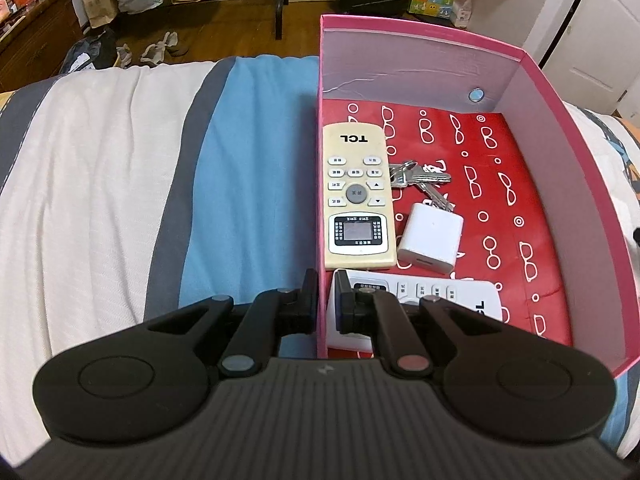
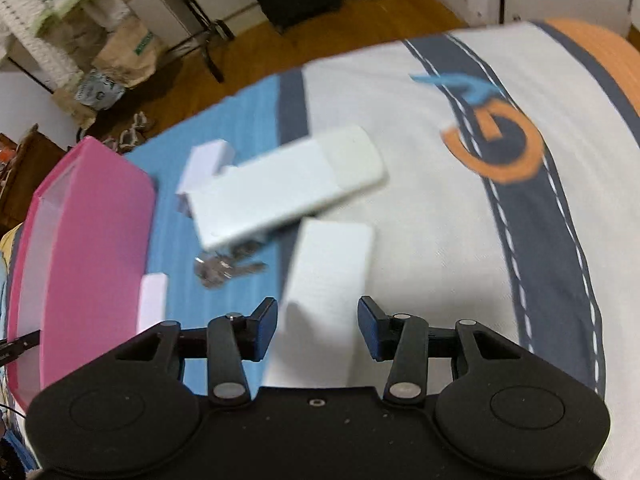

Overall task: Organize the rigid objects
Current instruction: 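Move the right gripper to a white remote on the bed and grasp it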

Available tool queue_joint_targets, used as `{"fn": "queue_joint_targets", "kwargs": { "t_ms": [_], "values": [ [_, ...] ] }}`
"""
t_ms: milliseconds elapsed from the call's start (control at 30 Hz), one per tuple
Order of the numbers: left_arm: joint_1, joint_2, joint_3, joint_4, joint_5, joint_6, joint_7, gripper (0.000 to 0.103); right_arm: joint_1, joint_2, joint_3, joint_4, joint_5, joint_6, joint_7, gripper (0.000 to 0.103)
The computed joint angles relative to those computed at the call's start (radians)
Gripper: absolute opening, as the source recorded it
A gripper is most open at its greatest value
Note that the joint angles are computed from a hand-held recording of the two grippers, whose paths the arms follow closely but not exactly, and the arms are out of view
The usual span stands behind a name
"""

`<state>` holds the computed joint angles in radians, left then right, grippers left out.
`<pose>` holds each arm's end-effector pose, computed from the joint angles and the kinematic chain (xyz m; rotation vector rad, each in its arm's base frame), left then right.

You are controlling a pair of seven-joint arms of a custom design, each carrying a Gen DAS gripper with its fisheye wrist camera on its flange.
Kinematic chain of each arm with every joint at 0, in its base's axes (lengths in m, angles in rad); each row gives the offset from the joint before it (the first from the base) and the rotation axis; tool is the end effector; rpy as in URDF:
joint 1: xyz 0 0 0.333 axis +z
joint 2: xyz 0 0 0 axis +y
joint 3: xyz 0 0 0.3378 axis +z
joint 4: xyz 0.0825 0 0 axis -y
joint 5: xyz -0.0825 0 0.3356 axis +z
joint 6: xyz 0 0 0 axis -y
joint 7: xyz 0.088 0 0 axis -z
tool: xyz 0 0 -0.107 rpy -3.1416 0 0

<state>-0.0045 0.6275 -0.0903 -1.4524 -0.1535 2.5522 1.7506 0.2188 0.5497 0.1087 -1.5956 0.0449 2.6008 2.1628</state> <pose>0.7235 -0.0500 0.4123 -1.8625 2.1378 -0.6345 0.6672 0.2094 0.4091 -1.5614 2.1778 -0.0917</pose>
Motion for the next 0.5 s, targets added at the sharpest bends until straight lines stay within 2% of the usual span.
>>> {"fn": "queue_joint_targets", "kwargs": {
  "t_ms": [100,200,333,400,467,500],
  "values": [
    [-0.004,0.006,0.003,0.011,0.005,-0.007,-0.006,0.007,-0.038,-0.015,0.036,-0.047,0.052,0.02,-0.044,0.053],
    [-0.005,0.008,0.004,0.015,0.008,-0.011,-0.013,0.007,-0.079,-0.012,0.085,-0.112,0.129,0.141,-0.105,0.063],
    [-0.007,0.008,0.005,0.017,0.012,-0.012,-0.018,0.007,-0.109,0.003,0.136,-0.172,0.147,0.307,-0.218,0.065],
    [-0.006,0.008,0.004,0.015,0.013,-0.011,-0.018,0.007,-0.092,-0.001,0.123,-0.203,0.123,0.372,-0.214,0.065],
    [-0.006,0.007,0.004,0.016,0.014,-0.013,-0.018,0.007,-0.055,-0.007,0.085,-0.207,0.081,0.381,-0.176,0.06],
    [-0.006,0.007,0.004,0.016,0.014,-0.014,-0.019,0.007,-0.024,-0.009,0.05,-0.201,0.047,0.377,-0.152,0.048]
  ]
}}
